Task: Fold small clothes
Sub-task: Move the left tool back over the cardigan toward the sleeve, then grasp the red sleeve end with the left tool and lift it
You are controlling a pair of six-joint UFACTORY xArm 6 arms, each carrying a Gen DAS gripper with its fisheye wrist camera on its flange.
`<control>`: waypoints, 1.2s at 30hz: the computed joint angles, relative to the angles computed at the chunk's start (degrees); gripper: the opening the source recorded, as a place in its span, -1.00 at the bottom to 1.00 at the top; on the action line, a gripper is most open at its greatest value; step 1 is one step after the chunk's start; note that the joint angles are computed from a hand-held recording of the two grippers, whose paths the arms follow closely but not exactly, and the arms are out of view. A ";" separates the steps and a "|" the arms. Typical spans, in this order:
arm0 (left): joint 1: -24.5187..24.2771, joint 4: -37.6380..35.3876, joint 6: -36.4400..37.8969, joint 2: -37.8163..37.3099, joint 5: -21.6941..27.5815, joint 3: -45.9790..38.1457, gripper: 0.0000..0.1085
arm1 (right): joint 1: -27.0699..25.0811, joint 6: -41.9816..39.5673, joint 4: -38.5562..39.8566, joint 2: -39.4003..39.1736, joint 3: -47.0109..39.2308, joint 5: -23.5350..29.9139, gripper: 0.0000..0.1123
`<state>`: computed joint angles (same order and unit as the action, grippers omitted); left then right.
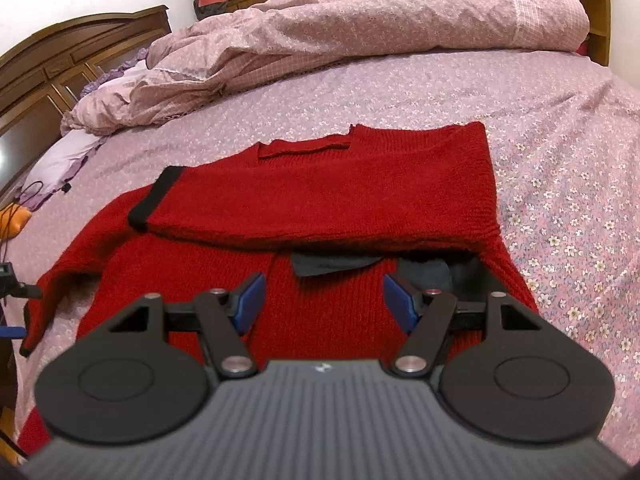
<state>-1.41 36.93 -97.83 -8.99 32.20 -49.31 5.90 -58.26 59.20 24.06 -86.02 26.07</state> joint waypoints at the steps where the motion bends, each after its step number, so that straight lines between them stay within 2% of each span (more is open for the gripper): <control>1: 0.44 0.99 -2.29 0.04 -1.04 0.57 0.67 | -0.02 0.24 -0.23 0.09 -0.02 0.04 0.20; 3: 1.47 0.86 -4.60 0.28 -3.13 1.55 0.67 | 0.02 0.58 -0.53 0.23 -0.01 0.03 0.20; 5: 3.17 -4.91 -3.31 0.36 -8.74 3.84 0.67 | 0.01 0.72 -0.69 0.29 0.07 0.12 0.20; 7: 4.14 -6.60 -5.50 0.19 -14.46 6.34 0.67 | -0.03 0.81 -0.80 0.43 -0.03 0.15 0.20; 12: 5.13 3.59 -15.12 1.37 -17.63 5.90 0.67 | 0.13 1.44 -1.70 0.72 -0.04 -0.28 0.20; 14: 6.24 9.58 -21.12 2.36 -18.80 5.17 0.67 | 0.22 1.43 -1.94 0.77 0.05 -0.19 0.20; 18: 7.96 17.20 -26.30 4.74 -20.20 3.54 0.63 | 0.33 1.42 -2.22 0.68 0.31 -0.07 0.20; 21: 7.91 24.80 -32.33 5.03 -18.54 2.69 0.29 | 0.31 1.45 -2.55 0.61 0.45 -0.07 0.20; 23: 8.48 29.91 -36.32 4.93 -18.88 2.73 -0.18 | 0.37 1.62 -2.87 0.58 0.57 -0.36 0.20; 24: 8.99 33.06 -39.18 4.62 -19.61 3.02 -0.27 | 0.39 1.85 -3.11 0.62 0.54 -0.37 0.20; 26: 9.27 34.71 -39.34 3.79 -18.93 3.13 -0.51 | 0.44 1.97 -3.24 0.61 0.61 -0.38 0.20; 29: 9.20 38.19 -38.48 2.29 -16.62 2.26 -0.62 | 0.46 1.61 -2.99 0.33 0.96 -0.39 0.20; 33: 9.08 43.46 -37.50 0.72 -13.64 -0.58 -0.68 | 0.42 1.32 -2.57 0.04 1.29 -0.42 0.20; 36: 9.86 47.56 -37.73 1.20 -13.61 -4.51 -0.71 | 0.38 1.22 -2.44 -0.08 1.40 -0.36 0.20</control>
<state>8.45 84.49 -135.56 -7.78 18.59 -53.82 6.28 -57.04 56.76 23.97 -84.62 25.72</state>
